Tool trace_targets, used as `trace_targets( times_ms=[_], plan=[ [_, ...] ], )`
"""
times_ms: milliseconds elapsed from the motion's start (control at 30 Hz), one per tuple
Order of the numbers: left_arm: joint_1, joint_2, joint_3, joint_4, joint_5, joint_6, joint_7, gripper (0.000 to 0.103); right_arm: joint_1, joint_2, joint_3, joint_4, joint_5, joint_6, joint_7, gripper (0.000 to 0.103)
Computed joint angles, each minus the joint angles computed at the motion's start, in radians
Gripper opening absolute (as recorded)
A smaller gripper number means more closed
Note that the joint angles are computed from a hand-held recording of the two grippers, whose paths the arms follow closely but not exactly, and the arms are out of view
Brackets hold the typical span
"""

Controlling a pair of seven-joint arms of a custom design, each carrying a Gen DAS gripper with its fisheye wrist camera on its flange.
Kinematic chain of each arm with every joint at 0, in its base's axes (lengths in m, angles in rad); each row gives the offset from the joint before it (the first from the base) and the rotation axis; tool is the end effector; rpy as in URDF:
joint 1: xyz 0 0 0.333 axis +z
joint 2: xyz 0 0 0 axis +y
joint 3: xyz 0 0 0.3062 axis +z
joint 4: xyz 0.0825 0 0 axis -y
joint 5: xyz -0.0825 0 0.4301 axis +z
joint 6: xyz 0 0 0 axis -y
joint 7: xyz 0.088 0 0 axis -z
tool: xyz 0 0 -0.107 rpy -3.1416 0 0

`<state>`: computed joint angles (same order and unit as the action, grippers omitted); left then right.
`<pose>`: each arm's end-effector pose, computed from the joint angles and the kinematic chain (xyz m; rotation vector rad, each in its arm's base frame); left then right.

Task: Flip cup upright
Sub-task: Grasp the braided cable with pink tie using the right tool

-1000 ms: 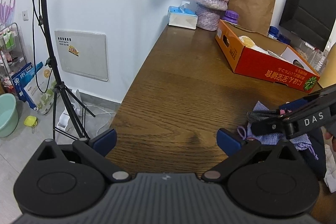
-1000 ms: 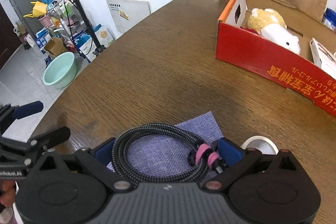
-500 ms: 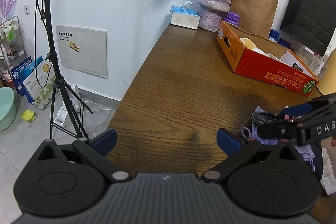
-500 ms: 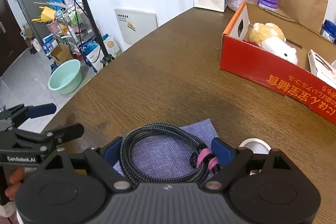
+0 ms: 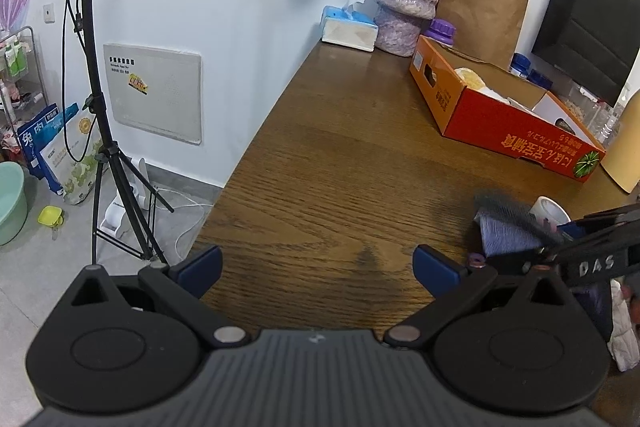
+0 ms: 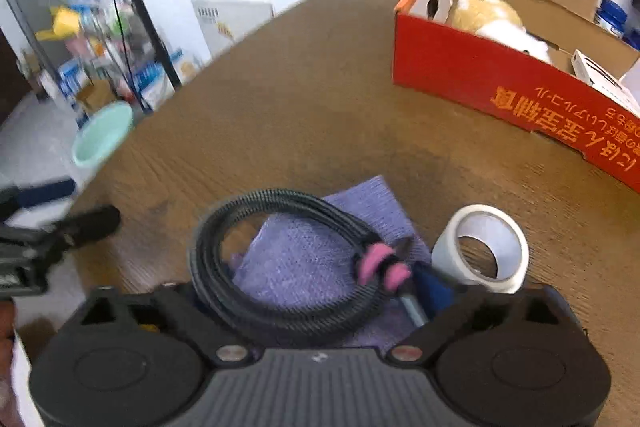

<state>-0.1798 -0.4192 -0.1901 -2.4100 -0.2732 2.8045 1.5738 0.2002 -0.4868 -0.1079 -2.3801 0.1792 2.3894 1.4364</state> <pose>0.4831 -0.1810 0.5320 -1.6731 1.9854 -1.0020 0.4908 0.0432 0.5307 -1.9817 1.7464 -0.2855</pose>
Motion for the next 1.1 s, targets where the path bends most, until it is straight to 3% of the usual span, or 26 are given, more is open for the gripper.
trace_targets(
  times_ms=[67, 100, 200, 267, 300, 400, 600, 733, 833, 933, 967, 1100],
  plan=[
    [-0.001, 0.000, 0.001, 0.001, -0.001, -0.002, -0.001, 0.103, 0.016, -0.014, -0.026, -0.008, 0.045, 0.007, -0.028, 0.051],
    [-0.002, 0.000, 0.001, 0.001, -0.002, -0.002, -0.001, 0.103, 0.014, -0.017, -0.027, -0.011, 0.048, 0.009, -0.031, 0.051],
    [-0.006, -0.005, 0.003, -0.003, -0.005, -0.003, 0.004, 0.103, 0.011, -0.019, -0.029, -0.016, 0.051, 0.008, -0.050, 0.058],
    [-0.006, -0.009, 0.003, -0.006, -0.005, -0.004, 0.004, 0.103, 0.007, -0.020, -0.020, -0.013, 0.043, -0.007, -0.049, 0.089],
    [-0.003, -0.012, 0.001, -0.008, -0.003, -0.003, 0.001, 0.103, 0.005, -0.024, -0.016, -0.016, 0.035, -0.006, -0.053, 0.092],
    [0.008, -0.013, -0.004, -0.008, 0.006, -0.002, -0.012, 0.103, 0.009, -0.049, -0.021, -0.022, 0.034, -0.004, -0.078, 0.093],
    [0.019, -0.018, -0.006, -0.011, 0.021, -0.003, -0.030, 0.103, 0.015, -0.034, 0.006, -0.020, -0.022, 0.112, -0.094, 0.099],
    [0.027, -0.016, -0.006, -0.010, 0.030, -0.005, -0.041, 0.103, 0.049, 0.026, 0.002, 0.005, -0.038, 0.129, -0.165, 0.102],
    [0.028, -0.018, -0.003, -0.012, 0.031, -0.005, -0.043, 0.103, 0.035, 0.093, 0.024, 0.046, -0.064, 0.117, -0.148, 0.101],
    [0.029, -0.015, -0.002, -0.011, 0.032, -0.006, -0.044, 0.103, 0.047, 0.113, 0.003, 0.061, 0.001, 0.103, -0.171, 0.094],
    [0.031, -0.012, -0.002, -0.010, 0.033, -0.006, -0.046, 0.103, 0.046, 0.109, 0.001, 0.056, 0.013, 0.116, -0.182, 0.085],
    [0.028, -0.001, 0.001, -0.002, 0.027, -0.009, -0.050, 0.103, 0.048, 0.088, -0.006, 0.027, 0.053, 0.147, -0.224, 0.083]
  ],
)
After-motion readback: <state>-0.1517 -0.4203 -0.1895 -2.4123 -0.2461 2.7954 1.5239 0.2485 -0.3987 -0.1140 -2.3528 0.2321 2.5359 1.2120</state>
